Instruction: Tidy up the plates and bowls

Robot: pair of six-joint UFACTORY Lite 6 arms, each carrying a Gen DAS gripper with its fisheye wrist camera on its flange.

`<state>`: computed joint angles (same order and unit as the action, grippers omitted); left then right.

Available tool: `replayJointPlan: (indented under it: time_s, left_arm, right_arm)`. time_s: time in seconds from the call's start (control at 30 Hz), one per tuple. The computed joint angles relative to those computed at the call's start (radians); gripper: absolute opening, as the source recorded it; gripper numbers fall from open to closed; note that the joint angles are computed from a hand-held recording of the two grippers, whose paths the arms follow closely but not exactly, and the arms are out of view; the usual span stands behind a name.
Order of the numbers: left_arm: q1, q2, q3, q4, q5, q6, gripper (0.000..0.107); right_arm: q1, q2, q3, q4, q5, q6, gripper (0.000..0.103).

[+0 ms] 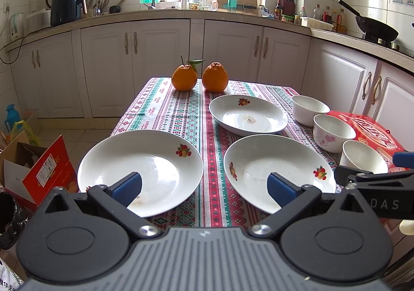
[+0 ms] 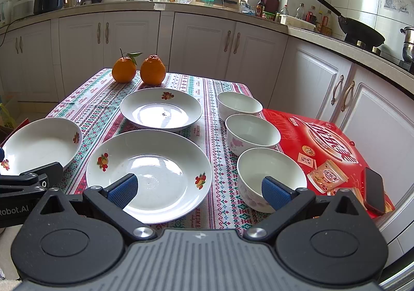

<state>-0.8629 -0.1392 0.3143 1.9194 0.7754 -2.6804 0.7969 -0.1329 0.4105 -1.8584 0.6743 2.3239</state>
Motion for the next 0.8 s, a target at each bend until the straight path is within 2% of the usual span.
replayJointPlan:
  time_s: [0.8]
  left_arm:
    - [0.004,0.006,-0.002,0.011,-0.002,-0.013,0.102]
  right_arm:
    - [-0.006,0.006,0.0,-0.009,0.0,0.006,0.103]
